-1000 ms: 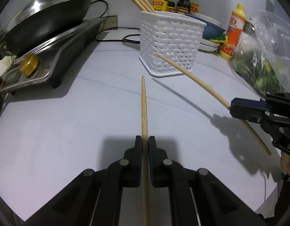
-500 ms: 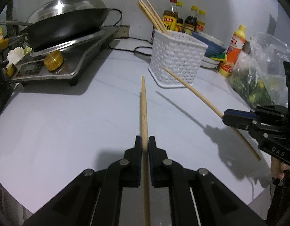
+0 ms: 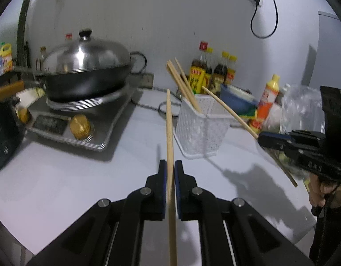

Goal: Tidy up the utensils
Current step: 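Carry the right gripper's chopstick to the white holder and insert it upright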

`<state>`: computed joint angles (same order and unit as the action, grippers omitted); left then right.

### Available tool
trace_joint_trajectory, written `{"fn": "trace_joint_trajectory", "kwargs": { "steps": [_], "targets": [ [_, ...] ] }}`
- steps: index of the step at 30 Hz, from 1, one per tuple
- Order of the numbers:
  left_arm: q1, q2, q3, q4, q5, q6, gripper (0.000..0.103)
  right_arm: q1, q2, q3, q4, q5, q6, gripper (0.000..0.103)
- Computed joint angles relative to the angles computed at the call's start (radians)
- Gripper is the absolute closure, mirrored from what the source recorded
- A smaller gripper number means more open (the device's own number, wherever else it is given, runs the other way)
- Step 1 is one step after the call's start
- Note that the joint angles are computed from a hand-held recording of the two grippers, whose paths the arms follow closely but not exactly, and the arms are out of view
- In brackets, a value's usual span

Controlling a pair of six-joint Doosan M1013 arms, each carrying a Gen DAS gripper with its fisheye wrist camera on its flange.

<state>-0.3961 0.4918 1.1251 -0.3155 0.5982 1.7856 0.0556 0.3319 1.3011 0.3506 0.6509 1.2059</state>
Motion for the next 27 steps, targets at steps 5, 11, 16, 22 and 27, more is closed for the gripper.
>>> {"fn": "trace_joint_trajectory", "kwargs": {
  "steps": [5, 11, 16, 22, 27],
  "targets": [
    [0.006, 0.005, -0.025, -0.045, -0.035, 0.043, 0.097, -0.017, 0.038, -0.086, 0.012, 0.012, -0.017, 0.097],
    [0.016, 0.021, -0.052, -0.110, -0.062, 0.088, 0.097, -0.021, 0.111, -0.225, -0.011, 0.039, -0.009, 0.097],
    [0.031, 0.036, -0.072, -0.146, -0.085, 0.111, 0.097, -0.018, 0.192, -0.355, -0.030, 0.082, 0.014, 0.097],
    [0.055, 0.065, -0.106, -0.180, -0.091, 0.104, 0.097, 0.000, 0.292, -0.508, -0.124, 0.146, 0.063, 0.097],
    [0.066, 0.093, -0.141, -0.191, -0.080, 0.093, 0.097, -0.003, 0.367, -0.623, -0.111, 0.207, 0.070, 0.097]
  ]
}}
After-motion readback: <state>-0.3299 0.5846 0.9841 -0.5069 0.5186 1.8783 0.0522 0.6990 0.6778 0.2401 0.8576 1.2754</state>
